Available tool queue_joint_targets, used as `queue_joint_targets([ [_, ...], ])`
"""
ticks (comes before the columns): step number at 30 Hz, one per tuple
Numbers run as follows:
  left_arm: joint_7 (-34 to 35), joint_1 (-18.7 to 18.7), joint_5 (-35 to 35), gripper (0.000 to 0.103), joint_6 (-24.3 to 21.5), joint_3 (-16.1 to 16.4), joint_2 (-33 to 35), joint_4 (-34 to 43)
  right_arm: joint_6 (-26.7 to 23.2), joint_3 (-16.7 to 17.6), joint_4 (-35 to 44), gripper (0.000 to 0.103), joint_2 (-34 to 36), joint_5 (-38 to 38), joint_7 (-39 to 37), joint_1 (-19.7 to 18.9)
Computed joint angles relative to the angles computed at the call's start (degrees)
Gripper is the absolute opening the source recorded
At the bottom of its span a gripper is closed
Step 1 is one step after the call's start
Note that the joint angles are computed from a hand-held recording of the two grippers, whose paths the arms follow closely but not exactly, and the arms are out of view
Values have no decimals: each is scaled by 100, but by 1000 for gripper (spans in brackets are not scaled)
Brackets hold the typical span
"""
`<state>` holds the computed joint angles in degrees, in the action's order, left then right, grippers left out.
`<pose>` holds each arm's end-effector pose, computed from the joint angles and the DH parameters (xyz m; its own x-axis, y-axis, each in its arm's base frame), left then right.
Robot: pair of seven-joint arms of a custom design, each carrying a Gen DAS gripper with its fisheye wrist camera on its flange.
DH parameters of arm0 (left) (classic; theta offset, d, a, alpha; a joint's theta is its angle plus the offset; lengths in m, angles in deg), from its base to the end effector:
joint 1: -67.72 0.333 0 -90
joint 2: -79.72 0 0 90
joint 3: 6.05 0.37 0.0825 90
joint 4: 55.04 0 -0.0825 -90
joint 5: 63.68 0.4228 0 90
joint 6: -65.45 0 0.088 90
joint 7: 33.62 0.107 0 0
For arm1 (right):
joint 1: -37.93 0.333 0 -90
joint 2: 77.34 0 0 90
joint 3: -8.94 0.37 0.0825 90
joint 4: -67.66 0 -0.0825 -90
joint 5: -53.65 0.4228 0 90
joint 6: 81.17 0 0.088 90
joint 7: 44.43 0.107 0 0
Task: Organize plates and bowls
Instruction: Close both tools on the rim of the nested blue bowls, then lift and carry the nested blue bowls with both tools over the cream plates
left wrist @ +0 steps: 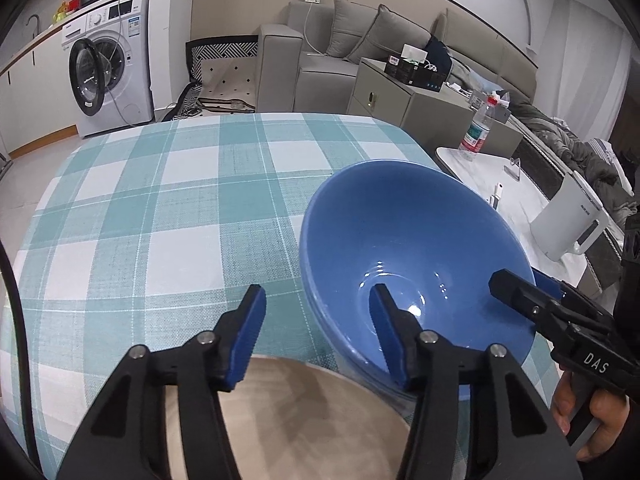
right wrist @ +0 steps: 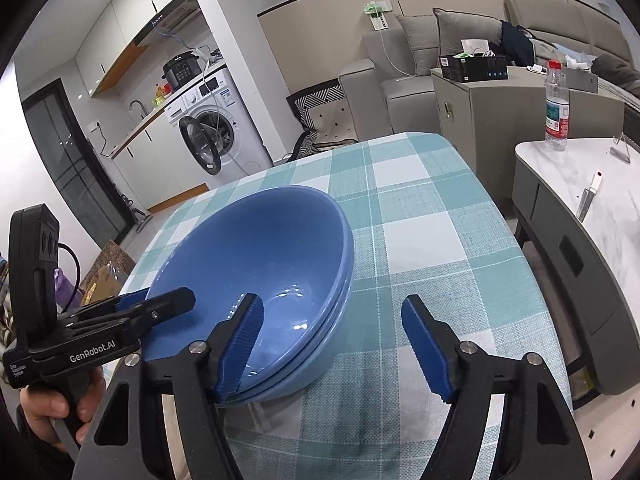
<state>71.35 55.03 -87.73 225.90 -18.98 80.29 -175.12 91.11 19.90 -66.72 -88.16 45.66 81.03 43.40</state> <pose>0.5729 -0.2529 0.5283 -0.4125 -0.8901 0.1937 -0.7402 0.2035 -0.6408 0.5215 0.1701 0.5395 -0.0544 -0.9511 -0.3040 -0.6793 0.2584 -0.6869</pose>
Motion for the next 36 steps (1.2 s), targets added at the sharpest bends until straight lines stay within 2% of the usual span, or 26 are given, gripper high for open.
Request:
queue_joint_targets([
  [6,106,-26,-49,42,-18,-22,-16,-2,-30,-1,43,63,40,-70,-72,37],
  [12,158,-71,78,40,-33,-34,-28,-16,-7,15,65,56,60,-144,-108,42],
  [21,-11,-99,296,40,-27,-16,-54,-33,63,-68,58,54,62,-23,-330,177],
  [24,-101,-100,418,40,-28,-9,-57,-34,21,70,84,54,66,-254,-164,24],
  [28,-223,-104,577,40,-20,-7,-66,-47,44,15,59,54,49,-159,-220,97],
  [36,-435,-115,836,40,-8,6,-109,-77,33,90,49,54,14,-288,-108,7],
])
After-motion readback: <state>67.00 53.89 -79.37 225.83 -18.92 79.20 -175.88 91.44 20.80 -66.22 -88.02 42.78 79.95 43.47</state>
